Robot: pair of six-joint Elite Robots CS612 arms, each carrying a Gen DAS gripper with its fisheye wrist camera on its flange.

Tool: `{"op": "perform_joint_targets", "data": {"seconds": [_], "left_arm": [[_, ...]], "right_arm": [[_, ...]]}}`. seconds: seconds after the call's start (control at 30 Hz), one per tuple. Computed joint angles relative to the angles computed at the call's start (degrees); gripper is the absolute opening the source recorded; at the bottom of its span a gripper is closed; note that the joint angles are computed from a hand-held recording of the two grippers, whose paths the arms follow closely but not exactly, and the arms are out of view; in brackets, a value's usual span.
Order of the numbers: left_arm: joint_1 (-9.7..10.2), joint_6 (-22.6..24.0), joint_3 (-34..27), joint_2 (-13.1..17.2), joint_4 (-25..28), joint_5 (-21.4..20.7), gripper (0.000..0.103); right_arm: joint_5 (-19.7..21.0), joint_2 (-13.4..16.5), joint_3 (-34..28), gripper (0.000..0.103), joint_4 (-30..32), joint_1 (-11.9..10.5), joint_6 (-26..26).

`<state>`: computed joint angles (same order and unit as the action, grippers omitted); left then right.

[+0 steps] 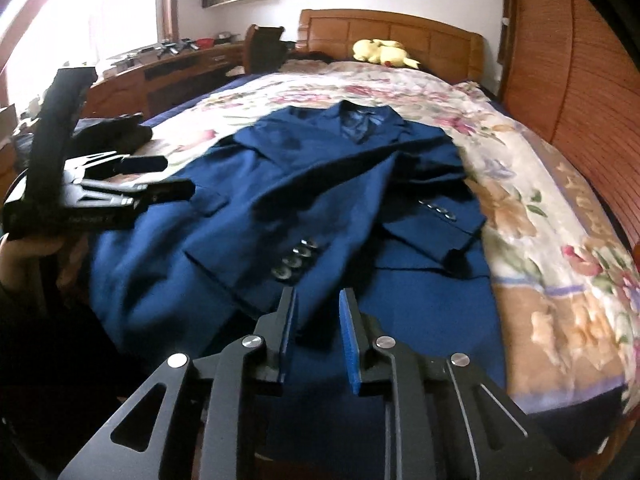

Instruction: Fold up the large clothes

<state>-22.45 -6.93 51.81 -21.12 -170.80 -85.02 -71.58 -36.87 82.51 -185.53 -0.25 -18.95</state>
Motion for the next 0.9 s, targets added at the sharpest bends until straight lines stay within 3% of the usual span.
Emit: {"op": "perform_joint_targets", "data": {"seconds": [0.2, 0.7, 0.77, 0.9], "left_arm": [[-0.55, 1.45, -2.69, 1.37, 4.56, -4.28, 0.081], [-0.05, 0.08, -3.74, 1.72, 10.96, -8.95, 0.061], [0.06, 0.18, -3.79, 1.66, 11.90, -9.86, 0.056], [0.47, -0.09, -4.19, 1.68, 13.62, -13.22, 0.033]], "right_arm": [[-1.49, 0.51, -0.78, 0.044, 0.30, -0.12, 1.53], [-0.16, 0.10, -0.63, 0.045, 2.22, -0.72, 3.08], [-0.12, 0.13, -0.70, 0.045, 2.44, -0.68, 3.01], [-0.48, 0.24, -1.09, 0.045, 3.24, -0.50, 2.50]]}}
